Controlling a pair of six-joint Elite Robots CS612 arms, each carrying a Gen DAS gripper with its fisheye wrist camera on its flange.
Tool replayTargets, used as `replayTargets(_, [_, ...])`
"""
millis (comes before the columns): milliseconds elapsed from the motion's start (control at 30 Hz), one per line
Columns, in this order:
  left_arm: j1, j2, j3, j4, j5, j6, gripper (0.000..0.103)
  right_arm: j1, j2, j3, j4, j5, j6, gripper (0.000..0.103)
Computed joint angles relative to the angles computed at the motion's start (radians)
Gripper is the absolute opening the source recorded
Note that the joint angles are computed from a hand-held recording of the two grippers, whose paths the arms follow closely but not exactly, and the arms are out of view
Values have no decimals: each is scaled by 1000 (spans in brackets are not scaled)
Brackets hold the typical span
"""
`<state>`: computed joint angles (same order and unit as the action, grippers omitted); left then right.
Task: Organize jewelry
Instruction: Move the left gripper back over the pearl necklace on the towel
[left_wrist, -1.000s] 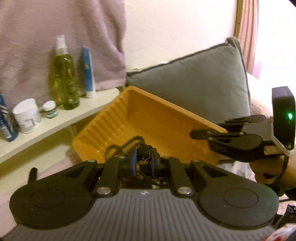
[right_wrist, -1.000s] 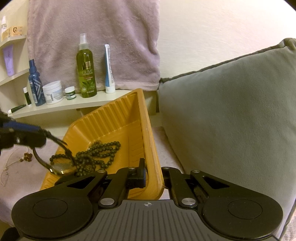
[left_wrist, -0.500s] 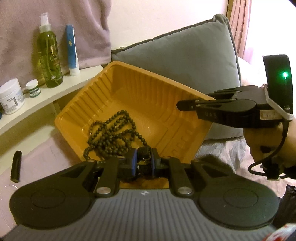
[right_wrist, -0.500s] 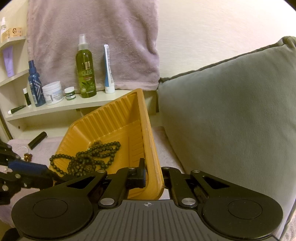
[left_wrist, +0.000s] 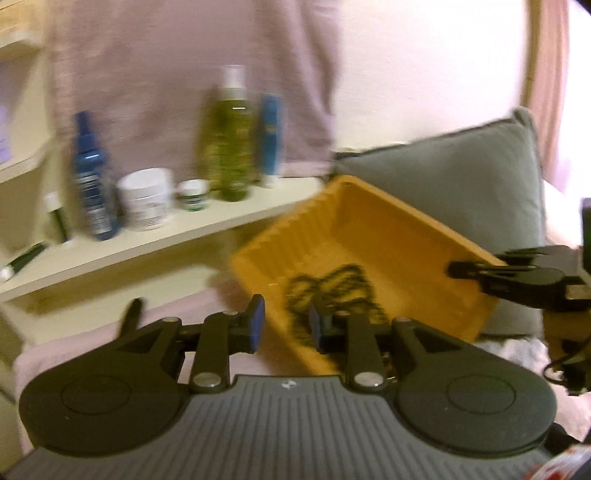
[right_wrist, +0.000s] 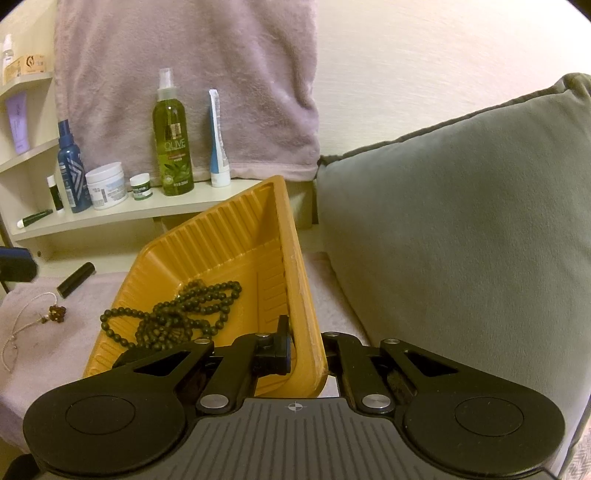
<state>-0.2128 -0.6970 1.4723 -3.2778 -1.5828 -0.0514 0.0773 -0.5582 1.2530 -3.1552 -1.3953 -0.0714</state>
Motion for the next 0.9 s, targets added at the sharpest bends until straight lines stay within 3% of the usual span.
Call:
replayTargets(433, [38, -42, 137, -30, 263, -145, 25, 2, -1, 3, -2, -5, -3, 6])
replayTargets(667, [53, -49, 207, -25, 324, -235, 25, 2, -1, 5, -1, -8, -14, 5])
replayTargets(900, [53, -23, 201, -17, 344, -267, 25, 3, 0, 3, 3, -13, -27, 5])
